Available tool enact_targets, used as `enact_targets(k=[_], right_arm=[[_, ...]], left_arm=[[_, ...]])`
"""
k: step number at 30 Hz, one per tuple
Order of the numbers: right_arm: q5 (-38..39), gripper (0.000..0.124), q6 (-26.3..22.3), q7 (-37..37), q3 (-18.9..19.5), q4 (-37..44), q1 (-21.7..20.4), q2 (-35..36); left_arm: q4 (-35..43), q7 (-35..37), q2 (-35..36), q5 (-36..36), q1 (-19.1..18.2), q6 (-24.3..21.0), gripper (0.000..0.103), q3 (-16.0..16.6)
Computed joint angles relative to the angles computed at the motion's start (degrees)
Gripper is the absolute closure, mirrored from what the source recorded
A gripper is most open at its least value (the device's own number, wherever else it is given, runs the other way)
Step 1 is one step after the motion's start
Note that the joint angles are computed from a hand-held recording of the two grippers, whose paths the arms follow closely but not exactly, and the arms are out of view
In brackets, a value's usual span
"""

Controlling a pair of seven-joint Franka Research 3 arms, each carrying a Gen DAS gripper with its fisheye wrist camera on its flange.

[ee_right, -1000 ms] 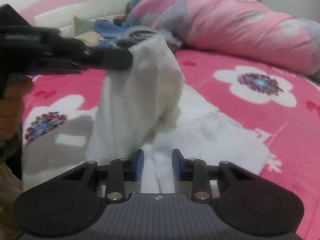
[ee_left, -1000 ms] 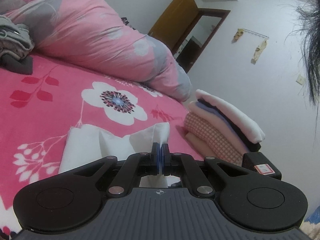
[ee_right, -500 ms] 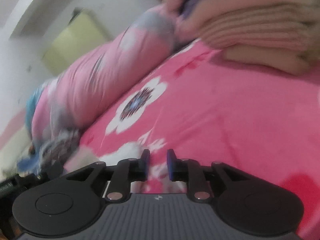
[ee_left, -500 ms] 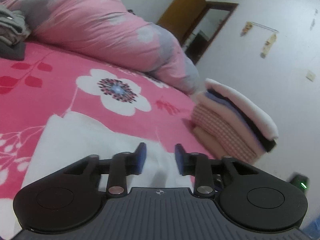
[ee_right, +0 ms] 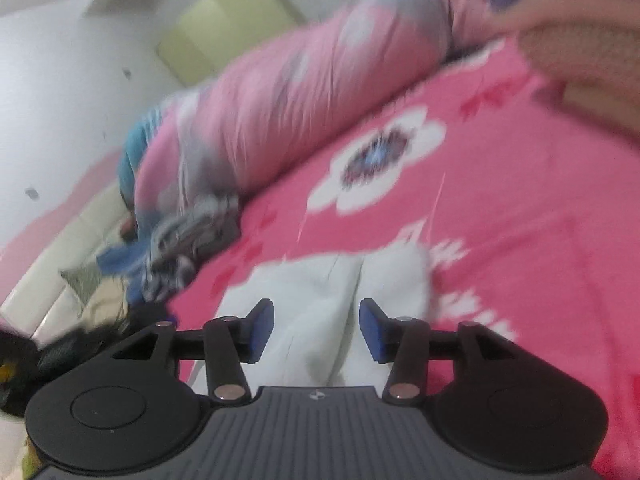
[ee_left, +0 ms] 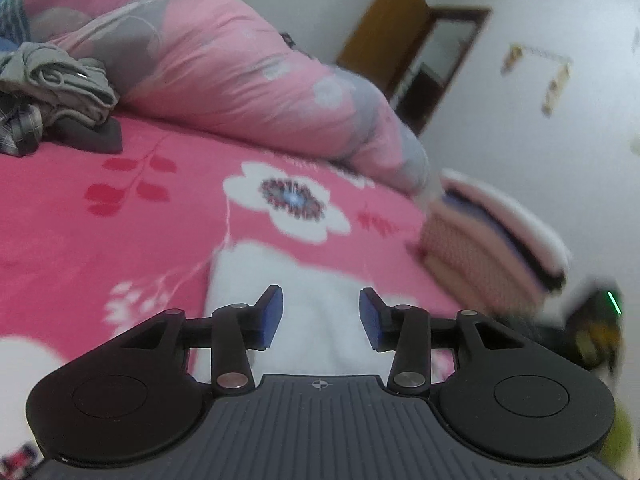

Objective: Fold clothes

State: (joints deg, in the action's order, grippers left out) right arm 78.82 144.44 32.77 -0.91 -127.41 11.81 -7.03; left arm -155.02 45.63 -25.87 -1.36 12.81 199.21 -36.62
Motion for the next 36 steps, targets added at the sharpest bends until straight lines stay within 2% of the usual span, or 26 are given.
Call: enact_targets(k=[2,3,5,6,8,10,14,17,20,21,24,26,30,31,33,36], right_arm=[[-5.11,0.074,-0.26,5.96,0.65,2.47,0.01,2.68],[-6.47,0.077,-1.28,7.53,0.73,3.52,-0.09,3.92],[-7.88,0.098,-2.36,9.50,1.10,4.52,-0.33,5.31],[-8.11,0.122,-1.79,10.17,1.42,4.23,-0.31,5.29],[-6.64,0.123,0.40,9.40,1.94,3.30,-0.07,4.86],[-1.04,0.123,4.44,3.65,2.36,1.51,0.68,3.10],[1.39,0.123,20.07,-5.34,4.95,-0.01,4.01,3.28],[1.47,0.123,26.00,-8.69,5.66,-0.33,5.85,4.34],[1.24,0.112,30.76,-8.09,6.10,-1.10,7.11,3.21],[3.19,0.104,32.27,-8.93,5.93,-1.58,7.56,2.14],[12.83,0.103,31.23,-14.54,4.08,-4.73,7.95,-3.92],[15.20,0.103,28.83,-14.62,3.23,-8.16,7.35,-8.41],[9.56,0.101,22.53,-9.06,1.81,-16.47,6.77,-16.71],[8.15,0.097,21.52,-8.24,1.55,-18.21,6.96,-18.36],[7.12,0.090,20.40,-8.18,0.99,-20.50,7.67,-20.36],[7.73,0.090,20.70,-9.28,0.67,-21.84,8.61,-20.75]], left_arm=[[-2.38,1.05,-2.15,3.18,-5.02,-1.78,0.061,4.32],[-3.67,1.78,-3.48,4.60,-6.11,-2.11,0.061,4.92],[-5.24,3.33,-5.69,6.76,-5.77,-3.02,0.061,3.44],[-5.85,3.86,-7.03,7.54,-4.71,-3.76,0.061,1.73],[-6.58,4.12,-8.44,9.11,-3.14,-4.09,0.061,-0.51],[-7.13,4.65,-8.62,10.83,-2.55,-3.71,0.061,-1.00],[-6.94,6.37,-7.16,13.41,-2.53,-4.12,0.061,-0.29],[-7.10,7.11,-6.71,14.17,-2.60,-4.21,0.061,0.14],[-7.69,6.88,-7.22,13.75,-2.48,-3.87,0.061,-0.04],[-7.84,6.80,-7.37,13.62,-2.40,-3.84,0.061,-0.12],[-8.26,6.49,-7.87,13.27,-2.27,-3.85,0.061,-0.24],[-8.44,6.24,-8.17,13.20,-2.40,-4.06,0.061,-0.02],[-8.34,5.93,-8.72,13.58,-2.06,-5.21,0.061,0.01],[-8.24,5.75,-8.94,13.73,-1.83,-5.68,0.061,-0.15],[-7.93,4.89,-9.01,14.02,-1.92,-6.88,0.061,0.16],[-7.73,3.36,-9.01,14.84,-2.35,-8.05,0.061,0.99]])
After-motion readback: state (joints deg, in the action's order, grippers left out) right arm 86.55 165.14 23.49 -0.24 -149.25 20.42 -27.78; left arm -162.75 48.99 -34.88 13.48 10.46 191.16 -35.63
